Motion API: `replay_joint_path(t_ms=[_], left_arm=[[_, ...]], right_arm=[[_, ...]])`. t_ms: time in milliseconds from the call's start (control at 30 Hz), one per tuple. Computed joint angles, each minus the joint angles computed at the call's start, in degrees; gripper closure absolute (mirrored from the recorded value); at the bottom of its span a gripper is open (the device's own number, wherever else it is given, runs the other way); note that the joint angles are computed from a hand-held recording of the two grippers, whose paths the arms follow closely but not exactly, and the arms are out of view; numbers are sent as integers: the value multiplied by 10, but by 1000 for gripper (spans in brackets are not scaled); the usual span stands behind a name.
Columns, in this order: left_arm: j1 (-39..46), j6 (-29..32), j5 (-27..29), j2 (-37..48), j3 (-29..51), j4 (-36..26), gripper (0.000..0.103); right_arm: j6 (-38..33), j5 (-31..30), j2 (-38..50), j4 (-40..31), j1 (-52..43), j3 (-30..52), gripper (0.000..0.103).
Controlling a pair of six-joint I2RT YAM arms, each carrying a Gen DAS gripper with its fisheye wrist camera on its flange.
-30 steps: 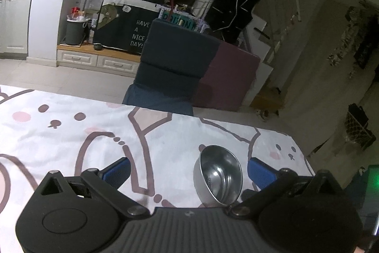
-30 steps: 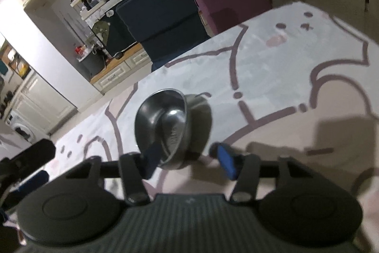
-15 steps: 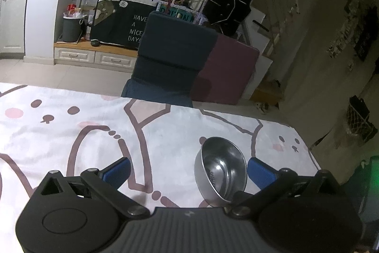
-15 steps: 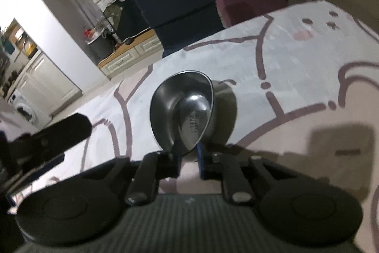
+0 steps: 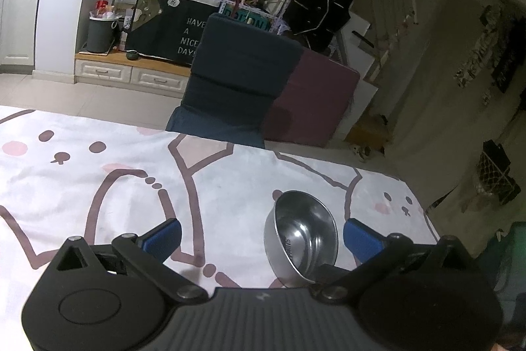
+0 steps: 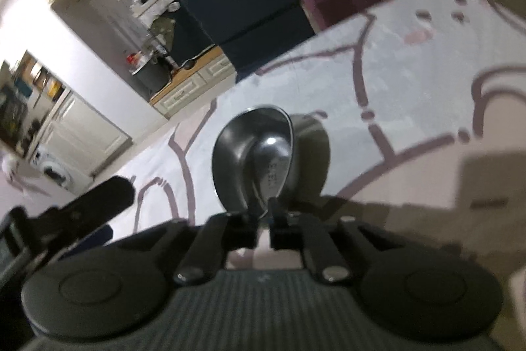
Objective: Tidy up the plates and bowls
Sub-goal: 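Close both tools on the steel scoop bowl rim and lift it, then carry the steel scoop bowl with both tools over the dark square tray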
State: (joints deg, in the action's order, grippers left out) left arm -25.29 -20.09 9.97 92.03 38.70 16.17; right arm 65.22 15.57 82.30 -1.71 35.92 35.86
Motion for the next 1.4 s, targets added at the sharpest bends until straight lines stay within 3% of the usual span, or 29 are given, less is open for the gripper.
replay_joint_path(t_ms=[233,400,533,900,1033,1100,1400], left_arm=[[9,1,8,7,2,5,0],[13,4,8,12,2,11,0],[12,3,8,23,5,13,3],[-20,41,-6,86,51,-7,28],[-37,53,-9,122,72,-3,30],[-47,63,-10,139,83,-2,39],[-48,61,-5,176,98,8,58]], right_arm=[[53,15,63,16,8,32,70],[-5,46,89,-38,22,80,88],[-54,35,67,-47,11,71,93],[-161,-56,-22,-81,-40,14,98],[-231,-92,-52,-102,-65,1,98],[-250,-89,-64,-109,-69,-6,98],[-290,-61,-75,-90,-89,-24,98]])
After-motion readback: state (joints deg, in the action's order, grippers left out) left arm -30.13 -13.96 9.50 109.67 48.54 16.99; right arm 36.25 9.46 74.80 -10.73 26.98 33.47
